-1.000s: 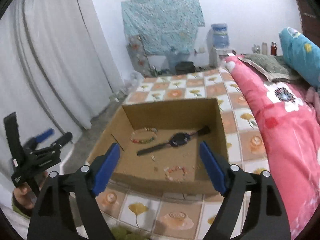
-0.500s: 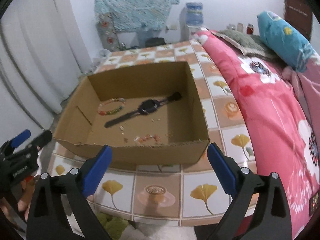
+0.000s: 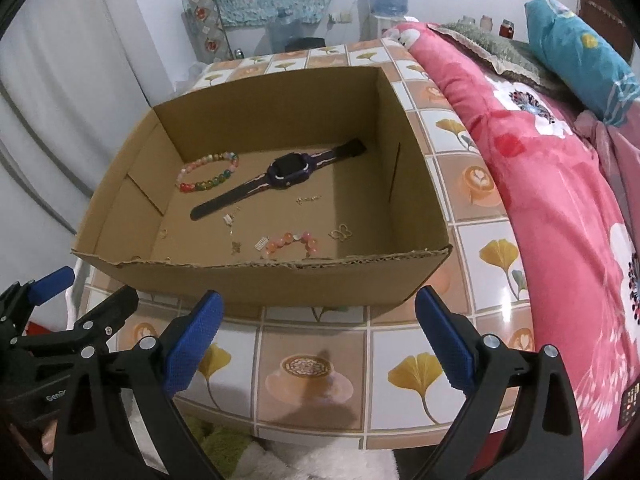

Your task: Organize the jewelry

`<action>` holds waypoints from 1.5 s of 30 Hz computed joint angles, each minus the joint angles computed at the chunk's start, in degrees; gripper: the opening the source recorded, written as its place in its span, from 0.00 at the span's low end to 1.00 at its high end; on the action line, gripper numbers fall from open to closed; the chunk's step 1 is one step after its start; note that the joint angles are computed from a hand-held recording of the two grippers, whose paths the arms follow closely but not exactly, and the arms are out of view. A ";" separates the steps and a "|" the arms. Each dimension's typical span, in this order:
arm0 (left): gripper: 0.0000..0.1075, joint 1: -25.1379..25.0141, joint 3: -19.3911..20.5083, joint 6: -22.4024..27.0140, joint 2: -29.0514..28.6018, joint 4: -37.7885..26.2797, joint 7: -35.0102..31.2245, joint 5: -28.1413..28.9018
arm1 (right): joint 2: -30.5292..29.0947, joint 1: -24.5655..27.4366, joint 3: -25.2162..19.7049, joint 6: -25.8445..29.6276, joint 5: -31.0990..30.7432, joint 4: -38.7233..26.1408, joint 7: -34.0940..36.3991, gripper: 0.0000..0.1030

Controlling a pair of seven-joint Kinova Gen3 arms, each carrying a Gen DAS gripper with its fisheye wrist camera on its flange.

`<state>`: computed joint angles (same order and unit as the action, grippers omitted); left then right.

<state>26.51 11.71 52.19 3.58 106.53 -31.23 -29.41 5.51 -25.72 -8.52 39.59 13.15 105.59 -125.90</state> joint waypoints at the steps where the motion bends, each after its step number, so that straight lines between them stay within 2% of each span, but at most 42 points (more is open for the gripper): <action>1: 0.88 -0.07 -0.01 0.46 0.45 -0.36 -0.31 0.29 | 0.12 0.06 -0.01 0.08 -0.15 -0.14 0.19 0.91; 12: 0.88 -1.16 -1.09 0.62 1.12 -1.19 -2.11 2.68 | 1.42 -0.61 0.06 0.97 -0.28 -1.27 1.45 0.91; 45: 0.88 -1.04 -1.20 0.96 1.29 -1.61 -2.09 2.72 | 1.71 -0.15 0.55 0.88 -1.24 -1.43 2.54 0.91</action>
<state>25.47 10.51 53.15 4.87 104.92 -33.32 -26.68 7.22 -25.87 -7.97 40.46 11.91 104.16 -123.36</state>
